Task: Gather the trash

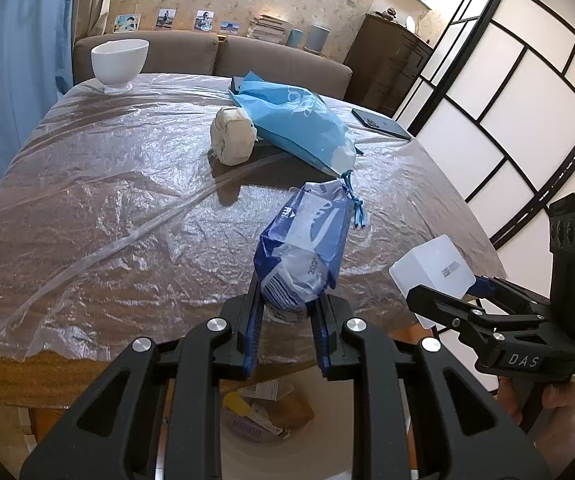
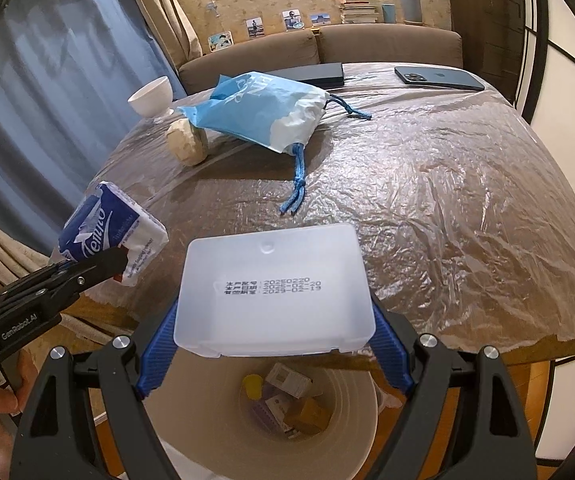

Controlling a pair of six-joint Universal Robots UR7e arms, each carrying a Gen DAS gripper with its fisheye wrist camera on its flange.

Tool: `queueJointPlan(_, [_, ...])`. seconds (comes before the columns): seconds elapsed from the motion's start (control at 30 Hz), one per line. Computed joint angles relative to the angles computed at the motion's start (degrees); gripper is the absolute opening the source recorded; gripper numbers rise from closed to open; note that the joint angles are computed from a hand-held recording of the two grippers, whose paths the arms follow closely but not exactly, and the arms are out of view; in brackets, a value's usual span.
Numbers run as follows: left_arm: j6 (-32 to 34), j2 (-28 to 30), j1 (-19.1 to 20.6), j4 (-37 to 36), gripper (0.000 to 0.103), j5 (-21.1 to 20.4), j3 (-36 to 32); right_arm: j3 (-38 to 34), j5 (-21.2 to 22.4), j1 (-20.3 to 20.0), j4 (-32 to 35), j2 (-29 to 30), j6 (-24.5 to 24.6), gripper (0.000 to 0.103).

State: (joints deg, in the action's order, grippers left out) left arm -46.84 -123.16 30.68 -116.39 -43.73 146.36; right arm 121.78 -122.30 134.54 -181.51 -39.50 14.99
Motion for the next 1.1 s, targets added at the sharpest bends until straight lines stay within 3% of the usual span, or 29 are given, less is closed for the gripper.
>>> queueJointPlan(0.33, [-7.21, -3.29, -5.2, 11.95, 0.024, 0.55, -0.49, 1.87, 1.17, 0.58, 1.08, -1.73, 0.46, 0.082])
queueJointPlan(1.1, [-12.99, -6.47, -10.86, 20.92, 0.024, -4.23, 0.64, 4.73, 3.59, 0.96, 3.44, -3.22, 3.23, 0.082])
